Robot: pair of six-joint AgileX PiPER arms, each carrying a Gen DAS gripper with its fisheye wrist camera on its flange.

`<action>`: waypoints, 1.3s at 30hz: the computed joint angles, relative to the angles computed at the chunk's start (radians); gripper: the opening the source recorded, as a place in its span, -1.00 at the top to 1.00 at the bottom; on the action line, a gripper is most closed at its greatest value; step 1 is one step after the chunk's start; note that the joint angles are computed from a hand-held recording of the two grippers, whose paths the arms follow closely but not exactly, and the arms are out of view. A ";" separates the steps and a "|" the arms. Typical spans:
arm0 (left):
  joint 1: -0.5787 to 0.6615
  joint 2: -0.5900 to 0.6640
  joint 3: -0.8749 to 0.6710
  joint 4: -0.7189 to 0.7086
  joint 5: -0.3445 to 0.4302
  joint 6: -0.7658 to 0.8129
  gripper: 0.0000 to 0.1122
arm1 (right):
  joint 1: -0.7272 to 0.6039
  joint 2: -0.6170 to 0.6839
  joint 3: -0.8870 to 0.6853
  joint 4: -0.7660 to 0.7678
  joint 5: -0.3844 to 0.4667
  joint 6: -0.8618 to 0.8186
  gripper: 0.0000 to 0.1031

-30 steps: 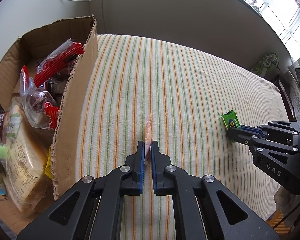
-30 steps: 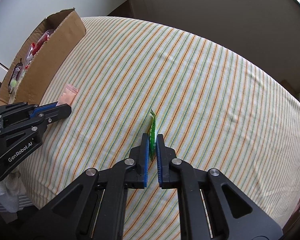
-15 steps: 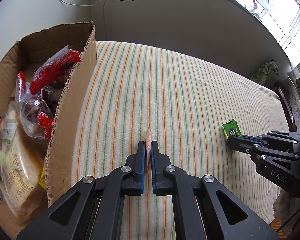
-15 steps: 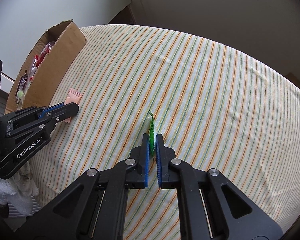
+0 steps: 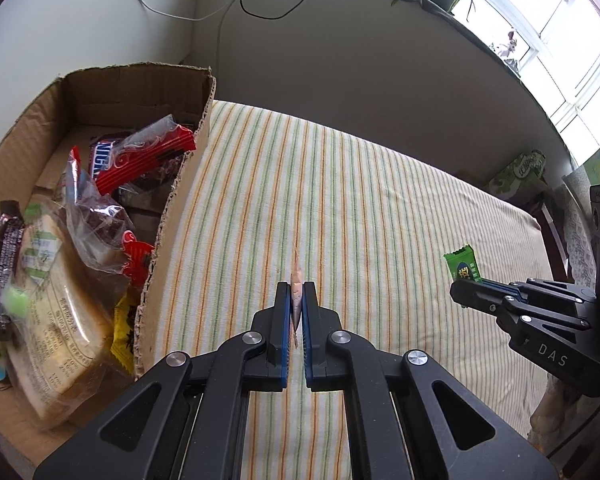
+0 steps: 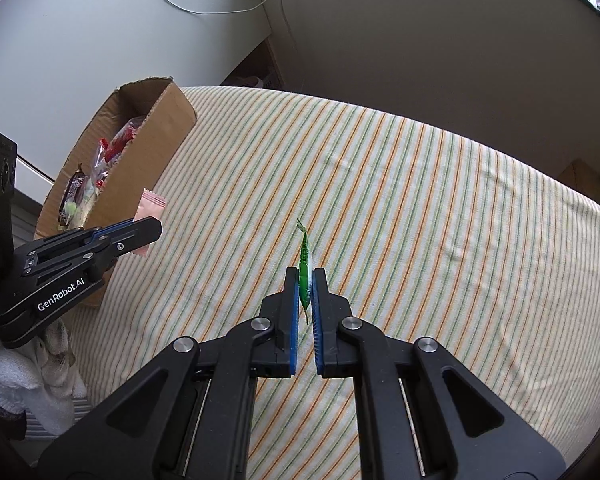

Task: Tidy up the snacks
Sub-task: 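Carry both candies into the box and open both tools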

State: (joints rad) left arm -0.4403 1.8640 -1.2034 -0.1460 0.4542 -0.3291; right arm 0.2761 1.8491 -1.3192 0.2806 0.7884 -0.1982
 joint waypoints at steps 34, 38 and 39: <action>0.289 -0.369 0.261 0.045 0.063 0.015 0.93 | 0.428 0.170 -0.461 -0.037 0.240 0.168 0.89; 0.310 -0.372 0.270 0.037 0.070 0.043 0.93 | 0.456 0.193 -0.499 -0.053 0.260 0.192 0.89; 0.312 -0.372 0.270 0.040 0.070 0.044 0.93 | 0.460 0.199 -0.510 -0.055 0.265 0.194 0.89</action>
State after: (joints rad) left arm -0.1282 1.4917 -0.9332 -0.1057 0.5243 -0.2852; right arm 0.7359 2.0482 -1.8288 0.2256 1.0530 -0.0040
